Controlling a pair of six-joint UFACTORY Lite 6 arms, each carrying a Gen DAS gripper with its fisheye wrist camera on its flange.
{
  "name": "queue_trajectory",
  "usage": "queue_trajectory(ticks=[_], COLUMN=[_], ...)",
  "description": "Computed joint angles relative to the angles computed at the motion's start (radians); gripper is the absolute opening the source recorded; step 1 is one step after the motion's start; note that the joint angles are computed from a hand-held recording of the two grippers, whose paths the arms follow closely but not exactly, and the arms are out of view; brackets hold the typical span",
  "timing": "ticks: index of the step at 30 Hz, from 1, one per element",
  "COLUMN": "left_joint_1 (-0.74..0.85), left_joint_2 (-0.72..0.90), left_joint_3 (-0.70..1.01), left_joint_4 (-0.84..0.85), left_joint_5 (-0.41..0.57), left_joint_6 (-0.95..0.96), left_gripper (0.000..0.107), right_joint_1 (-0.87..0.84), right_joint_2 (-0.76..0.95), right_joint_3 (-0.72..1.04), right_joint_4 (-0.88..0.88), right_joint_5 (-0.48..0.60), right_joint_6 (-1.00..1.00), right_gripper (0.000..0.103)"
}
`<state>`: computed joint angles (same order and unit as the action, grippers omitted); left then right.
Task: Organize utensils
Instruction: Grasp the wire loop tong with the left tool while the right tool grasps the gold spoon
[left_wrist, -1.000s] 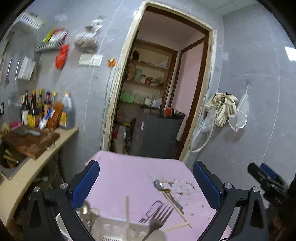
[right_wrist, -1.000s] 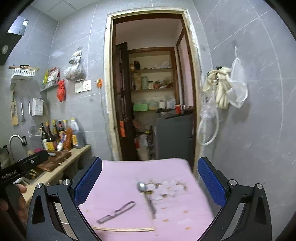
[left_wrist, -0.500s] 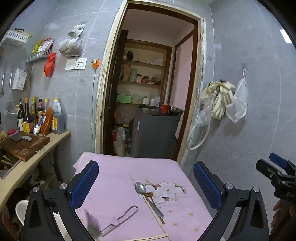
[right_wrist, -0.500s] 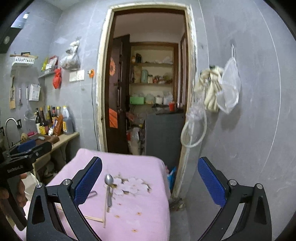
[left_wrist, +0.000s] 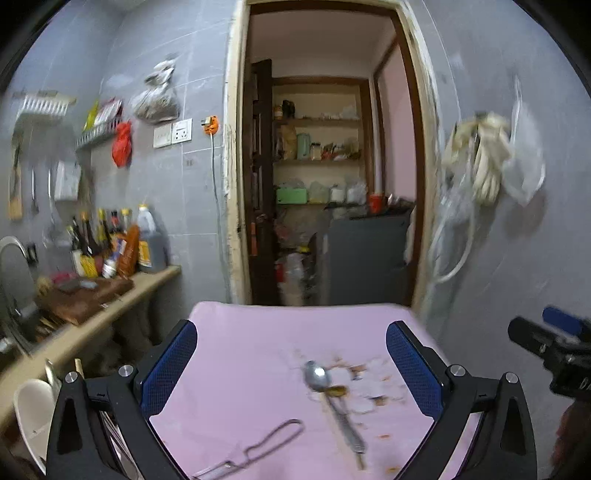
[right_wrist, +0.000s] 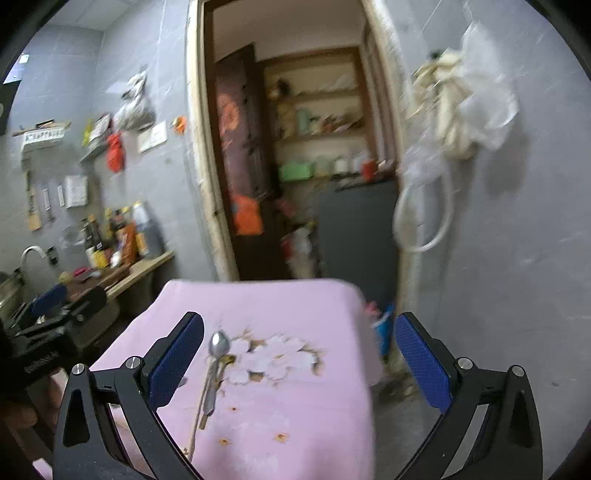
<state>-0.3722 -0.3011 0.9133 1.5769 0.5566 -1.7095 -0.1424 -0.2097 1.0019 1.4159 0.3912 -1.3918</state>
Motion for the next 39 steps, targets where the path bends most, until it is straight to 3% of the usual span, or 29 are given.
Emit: queue_trajectory(ticks=[3,6,14,18,26,35,39], left_joint_1=[-0.013,-0.025,0.003,0.042,0.140,0.224,0.240], left_joint_2=[0.049,0.086,0.209,0.279,0.427,0.514,0.525], left_joint_3=[0.022,0.054,0.135,0.172,0.217,0.240,0.243], left_joint_4=[0.040,0.053,-0.089,-0.246,-0.661,-0.964,-0.995], left_joint_5=[0.019,0.041,-0.009,-0.059,-0.114,-0.118,-0.134], left_joint_6=[-0.009,-0.012,0.109,0.227,0.615,0.924,0.953], left_gripper=[0.103,0.103,0.102,0.086,0.049,0.048,0.048], right_joint_1=[-0.017,-0.022,-0.005,0.022,0.088,0.194,0.239], right_joint_2=[0.157,0.281,0.505,0.603,0.808,1.007,1.042], right_joint_3=[0.081,0.152,0.308,0.387,0.538,0.742,0.778], right_joint_4=[0.067,0.094,0.052,-0.026,-0.149,-0.325,-0.357], right_joint_5=[0.088,0.137,0.188,0.202,0.279,0.336,0.329], right_joint_6=[-0.065,-0.086,-0.065,0.018,0.150,0.325,0.362], right_gripper=[0.101,0.093,0.076,0.067,0.033,0.023,0.022])
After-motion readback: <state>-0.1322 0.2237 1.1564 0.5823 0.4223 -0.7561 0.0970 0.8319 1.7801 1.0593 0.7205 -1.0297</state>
